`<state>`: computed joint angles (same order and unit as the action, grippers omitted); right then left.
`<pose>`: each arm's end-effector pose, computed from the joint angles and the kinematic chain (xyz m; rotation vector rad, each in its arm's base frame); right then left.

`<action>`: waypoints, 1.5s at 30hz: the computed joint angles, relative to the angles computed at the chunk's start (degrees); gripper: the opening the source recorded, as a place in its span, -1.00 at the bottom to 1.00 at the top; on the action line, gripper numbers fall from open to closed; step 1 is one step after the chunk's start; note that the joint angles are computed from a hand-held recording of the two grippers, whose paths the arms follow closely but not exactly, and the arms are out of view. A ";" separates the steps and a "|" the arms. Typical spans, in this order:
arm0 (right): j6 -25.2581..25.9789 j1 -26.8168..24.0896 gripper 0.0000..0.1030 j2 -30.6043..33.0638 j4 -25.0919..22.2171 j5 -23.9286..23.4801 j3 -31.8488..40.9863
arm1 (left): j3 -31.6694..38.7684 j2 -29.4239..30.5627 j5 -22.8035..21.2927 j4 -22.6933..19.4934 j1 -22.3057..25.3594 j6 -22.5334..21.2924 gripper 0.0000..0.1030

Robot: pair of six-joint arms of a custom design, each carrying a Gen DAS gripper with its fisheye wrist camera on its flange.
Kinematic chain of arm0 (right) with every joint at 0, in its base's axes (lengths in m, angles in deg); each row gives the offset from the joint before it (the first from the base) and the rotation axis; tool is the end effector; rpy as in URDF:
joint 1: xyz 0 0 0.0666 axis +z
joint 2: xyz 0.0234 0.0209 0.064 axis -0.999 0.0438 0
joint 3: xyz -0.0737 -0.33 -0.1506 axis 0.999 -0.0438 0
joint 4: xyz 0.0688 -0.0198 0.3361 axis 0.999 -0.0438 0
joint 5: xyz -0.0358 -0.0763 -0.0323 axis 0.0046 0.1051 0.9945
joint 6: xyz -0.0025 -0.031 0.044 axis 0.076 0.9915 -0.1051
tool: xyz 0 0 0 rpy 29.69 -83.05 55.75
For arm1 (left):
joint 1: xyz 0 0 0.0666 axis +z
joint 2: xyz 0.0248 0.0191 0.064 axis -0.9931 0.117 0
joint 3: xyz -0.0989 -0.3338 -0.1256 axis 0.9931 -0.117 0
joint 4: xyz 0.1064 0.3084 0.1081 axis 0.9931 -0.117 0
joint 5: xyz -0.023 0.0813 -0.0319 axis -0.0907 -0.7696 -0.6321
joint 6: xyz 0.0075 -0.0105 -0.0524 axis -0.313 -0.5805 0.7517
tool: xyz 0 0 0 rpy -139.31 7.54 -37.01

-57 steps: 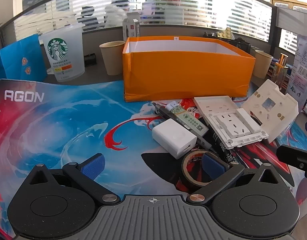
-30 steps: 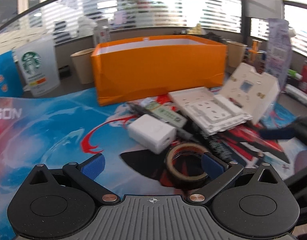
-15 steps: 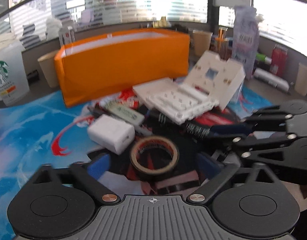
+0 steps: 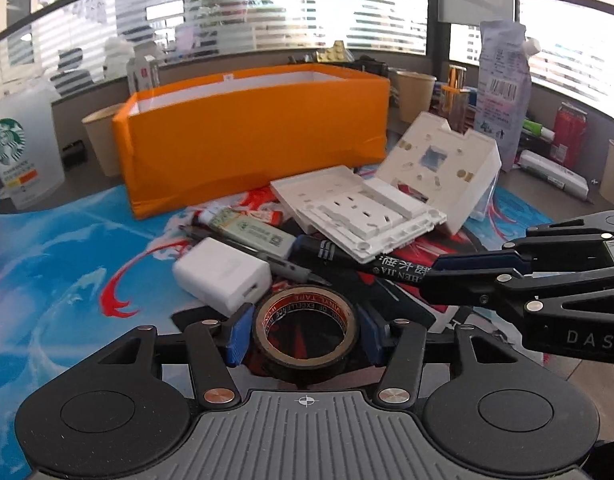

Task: Organize rigid objects
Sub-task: 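Grasp the black tape roll with the left tool while the right tool grasps the black marker, then carry the tape roll and marker over the orange box with both tools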

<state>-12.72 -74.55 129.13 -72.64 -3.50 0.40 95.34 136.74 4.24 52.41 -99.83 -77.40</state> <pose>0.4719 0.1113 0.2362 -0.1283 2.0595 0.3341 0.5517 -0.1761 0.2583 0.7813 2.1097 -0.3713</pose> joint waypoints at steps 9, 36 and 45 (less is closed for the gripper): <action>0.39 1.25 -0.74 -1.62 1.61 -1.73 0.35 | -0.93 -2.79 0.11 2.74 2.20 2.70 0.02; 7.38 -3.63 -0.74 1.48 4.99 -1.28 14.97 | 21.02 4.48 -1.81 3.74 1.43 6.35 0.02; 9.83 -6.02 -0.74 7.10 0.73 -1.85 25.33 | 38.15 13.50 -2.87 -2.91 0.87 7.19 0.02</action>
<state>-2.89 -80.57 136.23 -71.92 -5.35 25.73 133.49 150.24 1.38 49.50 -98.96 -70.22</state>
